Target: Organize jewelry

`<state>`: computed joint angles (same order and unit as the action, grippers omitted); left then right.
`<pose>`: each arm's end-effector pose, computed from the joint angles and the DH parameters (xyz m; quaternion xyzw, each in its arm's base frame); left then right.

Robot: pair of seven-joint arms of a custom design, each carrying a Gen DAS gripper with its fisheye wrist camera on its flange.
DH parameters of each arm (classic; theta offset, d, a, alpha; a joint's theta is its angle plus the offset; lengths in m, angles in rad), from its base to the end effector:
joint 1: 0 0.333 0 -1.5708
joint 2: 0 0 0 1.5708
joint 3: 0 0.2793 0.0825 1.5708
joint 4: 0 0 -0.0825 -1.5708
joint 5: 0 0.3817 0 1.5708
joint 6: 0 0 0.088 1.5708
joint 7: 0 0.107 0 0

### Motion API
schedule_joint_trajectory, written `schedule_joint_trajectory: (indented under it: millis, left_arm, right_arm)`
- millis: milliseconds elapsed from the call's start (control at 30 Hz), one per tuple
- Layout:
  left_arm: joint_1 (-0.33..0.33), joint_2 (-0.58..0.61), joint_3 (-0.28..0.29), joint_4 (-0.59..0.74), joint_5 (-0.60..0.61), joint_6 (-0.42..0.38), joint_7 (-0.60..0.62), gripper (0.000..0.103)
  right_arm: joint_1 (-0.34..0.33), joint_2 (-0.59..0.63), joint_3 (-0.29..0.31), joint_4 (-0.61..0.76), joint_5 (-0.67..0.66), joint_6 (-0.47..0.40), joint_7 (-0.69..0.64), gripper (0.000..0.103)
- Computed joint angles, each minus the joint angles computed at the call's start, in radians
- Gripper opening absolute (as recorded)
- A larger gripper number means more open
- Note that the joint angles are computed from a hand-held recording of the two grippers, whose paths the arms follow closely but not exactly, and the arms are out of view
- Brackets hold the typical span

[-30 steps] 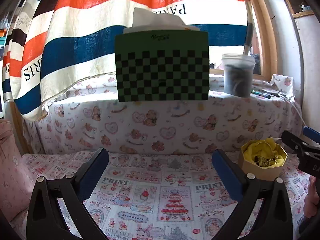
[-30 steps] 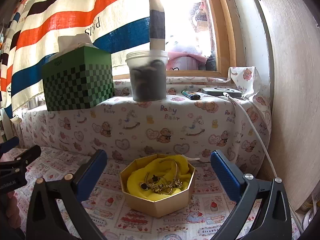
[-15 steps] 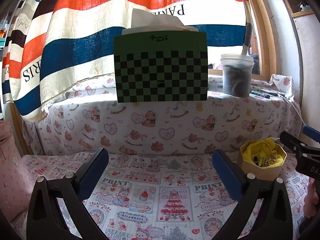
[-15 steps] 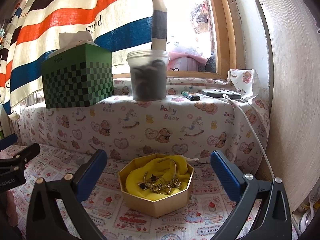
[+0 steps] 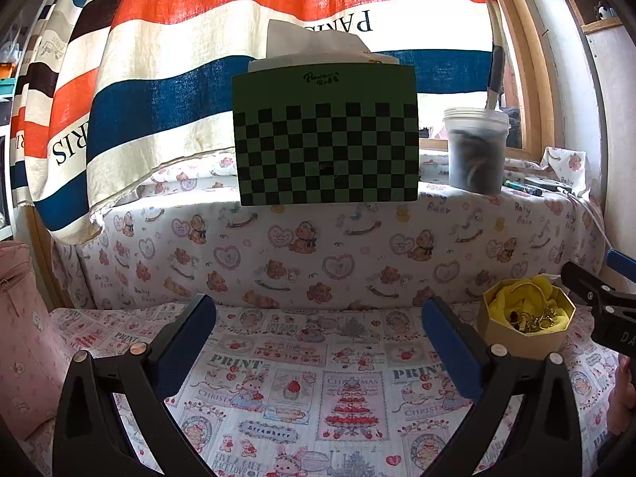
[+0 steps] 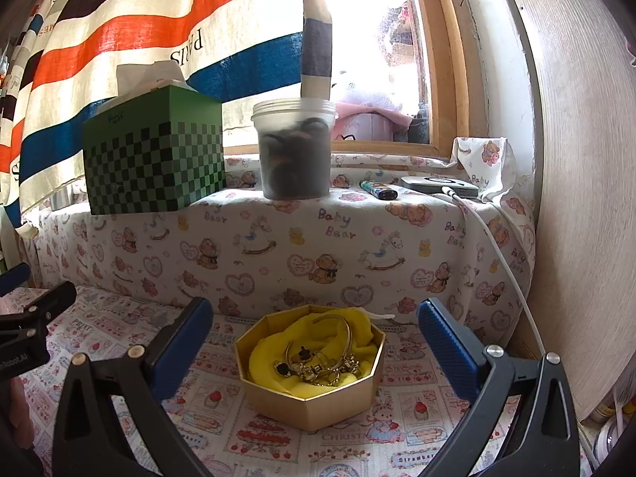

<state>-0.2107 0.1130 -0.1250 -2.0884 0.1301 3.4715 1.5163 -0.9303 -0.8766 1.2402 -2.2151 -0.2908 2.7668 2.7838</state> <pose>0.5604 -0.2088 0.4951 -0.4368 0.6765 -0.4845 0.3417 0.4673 0.2773 0.5101 -0.4482 0.6804 -0.4852 0.3174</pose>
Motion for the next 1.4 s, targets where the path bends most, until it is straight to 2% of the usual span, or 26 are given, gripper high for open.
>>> schedule_joint_trajectory:
  millis: [133, 533, 633, 1400]
  left_arm:
    - [-0.039, -0.003, 0.024, -0.009, -0.076, 0.015, 0.069, 0.103]
    - [-0.027, -0.005, 0.008, -0.013, -0.090, 0.018, 0.090, 0.103]
    - [-0.062, -0.005, 0.026, -0.013, -0.171, 0.021, 0.160, 0.103]
    - [-0.064, -0.004, 0.022, -0.008, -0.206, 0.013, 0.194, 0.103]
  right_arm:
    - [0.000, 0.001, 0.001, 0.001, -0.002, -0.001, 0.001, 0.103]
    - [0.001, 0.003, 0.000, 0.000, -0.004, 0.000, 0.001, 0.103]
    - [0.001, 0.004, -0.001, 0.000, -0.005, 0.001, 0.001, 0.103]
    - [0.000, 0.004, 0.000, 0.002, -0.005, -0.001, 0.001, 0.103]
